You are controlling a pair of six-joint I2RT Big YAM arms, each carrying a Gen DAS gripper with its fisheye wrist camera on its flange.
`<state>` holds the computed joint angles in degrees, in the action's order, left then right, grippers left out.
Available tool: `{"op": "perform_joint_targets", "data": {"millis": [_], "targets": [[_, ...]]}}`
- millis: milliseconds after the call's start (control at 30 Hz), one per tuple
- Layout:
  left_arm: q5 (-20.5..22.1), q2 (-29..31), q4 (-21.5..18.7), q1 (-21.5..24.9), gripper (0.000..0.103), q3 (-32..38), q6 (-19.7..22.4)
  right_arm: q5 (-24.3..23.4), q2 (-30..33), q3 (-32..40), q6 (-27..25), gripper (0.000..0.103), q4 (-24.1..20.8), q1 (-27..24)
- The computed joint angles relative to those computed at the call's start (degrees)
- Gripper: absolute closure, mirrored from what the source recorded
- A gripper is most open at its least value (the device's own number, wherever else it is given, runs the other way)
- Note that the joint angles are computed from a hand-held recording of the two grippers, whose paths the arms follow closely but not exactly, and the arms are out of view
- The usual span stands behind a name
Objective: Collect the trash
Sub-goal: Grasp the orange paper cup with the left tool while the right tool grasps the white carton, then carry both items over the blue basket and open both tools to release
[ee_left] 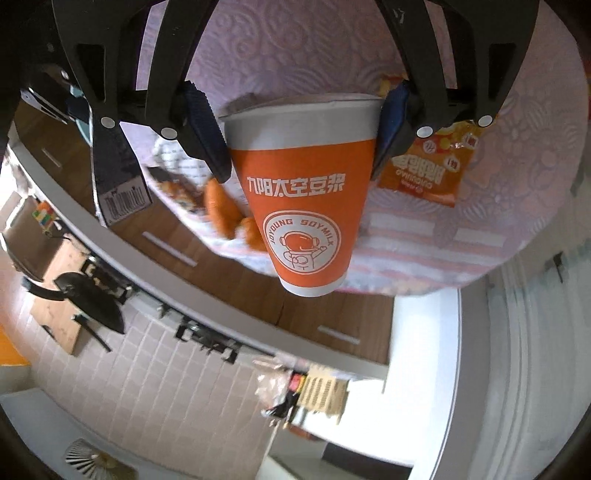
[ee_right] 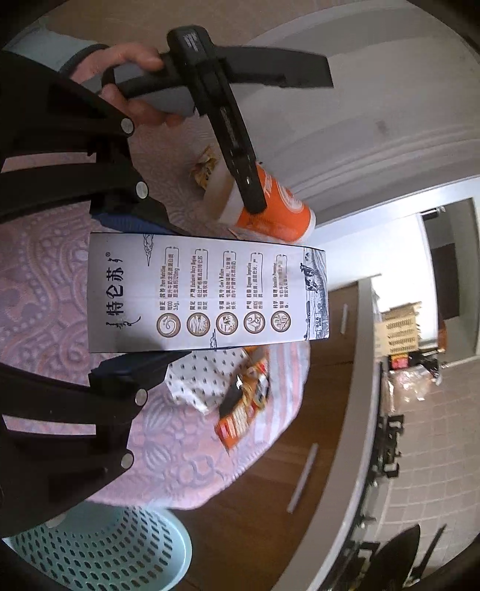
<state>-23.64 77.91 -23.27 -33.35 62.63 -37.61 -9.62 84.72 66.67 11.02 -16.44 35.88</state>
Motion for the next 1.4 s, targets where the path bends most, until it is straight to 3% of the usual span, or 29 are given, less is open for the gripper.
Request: {"op": "perform_joint_targets", "data": {"millis": [333,700,833,1100,1233,1400], "targets": [[-1.85,1.16,0.91,-8.27,0.032,6.11,4.36,4.26,-10.77,-7.16,2.42,0.052,1.15,-5.81],[3.17,13.34,-0.18,-15.45,0.031,20.19,8.51,6.42,-19.35,-15.32,4.87,0.052,0.02,-16.93],[8.4,20.21,-3.06,-16.06,0.031,27.31,8.84,7.01,-18.18,-16.16,6.69,0.052,-2.11,-20.99],[17.1,34.64,-13.64,-16.26,0.031,42.94,7.2,3.56,-10.6,-16.79,9.39,0.052,-6.36,-29.04],[19.61,38.73,-16.32,-16.11,0.03,46.9,6.32,2.75,-8.09,-17.3,9.91,0.052,-6.9,-31.17],[19.65,42.09,-19.54,-16.54,0.029,50.91,7.11,3.63,-6.97,-17.21,10.08,0.052,-7.32,-31.8]]}}
